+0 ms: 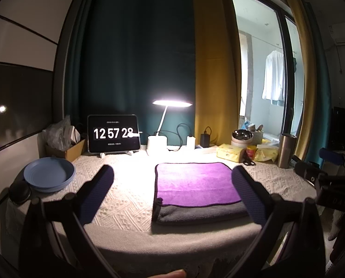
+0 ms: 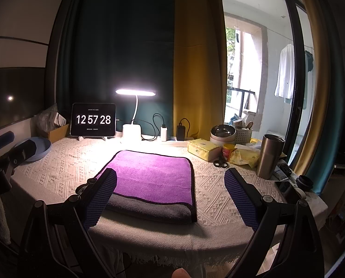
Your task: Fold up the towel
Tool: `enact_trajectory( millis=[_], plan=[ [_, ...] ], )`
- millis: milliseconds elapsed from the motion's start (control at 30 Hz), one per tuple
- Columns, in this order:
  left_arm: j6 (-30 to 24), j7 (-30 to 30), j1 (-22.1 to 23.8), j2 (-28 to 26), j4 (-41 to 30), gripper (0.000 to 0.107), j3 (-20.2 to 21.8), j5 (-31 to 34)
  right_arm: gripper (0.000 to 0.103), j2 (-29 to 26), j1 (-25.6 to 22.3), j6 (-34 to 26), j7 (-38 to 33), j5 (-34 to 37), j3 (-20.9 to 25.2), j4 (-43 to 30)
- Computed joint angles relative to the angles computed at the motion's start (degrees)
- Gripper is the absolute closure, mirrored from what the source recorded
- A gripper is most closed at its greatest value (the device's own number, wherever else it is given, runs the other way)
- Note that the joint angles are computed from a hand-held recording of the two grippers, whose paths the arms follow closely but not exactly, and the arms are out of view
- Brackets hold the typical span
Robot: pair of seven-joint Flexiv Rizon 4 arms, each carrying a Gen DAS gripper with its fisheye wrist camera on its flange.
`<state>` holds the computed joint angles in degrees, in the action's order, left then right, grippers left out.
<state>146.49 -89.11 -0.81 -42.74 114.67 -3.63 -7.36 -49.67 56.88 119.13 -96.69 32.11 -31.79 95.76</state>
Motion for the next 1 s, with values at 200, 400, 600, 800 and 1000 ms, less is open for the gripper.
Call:
enact_trajectory(
  millis=[200, 400, 600, 800, 1000],
  plan=[
    [-0.05, -0.01, -0.01, 0.01, 0.00, 0.005, 0.02, 0.00, 0.007, -0.02, -0.49, 0.04, 0.05, -0.13, 0.68, 0.07],
    [-1.72, 0.50, 0.11, -0.41, -0.93, 0.005, -0.16, 0.54, 0.007, -0.22, -1.54, -0.35, 0.87, -0.85, 1.63, -0.31],
    [-8.14, 3.74, -1.17, -1.25, -3.45, 0.005, 0.13, -1.77, 0.007, -0.73, -3.42, -2.37, 3.44, -3.73, 2.76, -1.20],
    [-15.48, 5.33, -1.19, -3.01, -6.97, 0.005, -0.58, -2.68, 0.008, -1.20, -7.22, -5.34, 7.52, -10.52, 5.61, -2.02],
    [-23.82, 5.49, 0.30, -5.02, -11.34, 0.005, -2.18, -1.72, 0.015, -2.65, -11.67, -10.74, 12.73, -17.62, 8.02, -4.84]
  ],
)
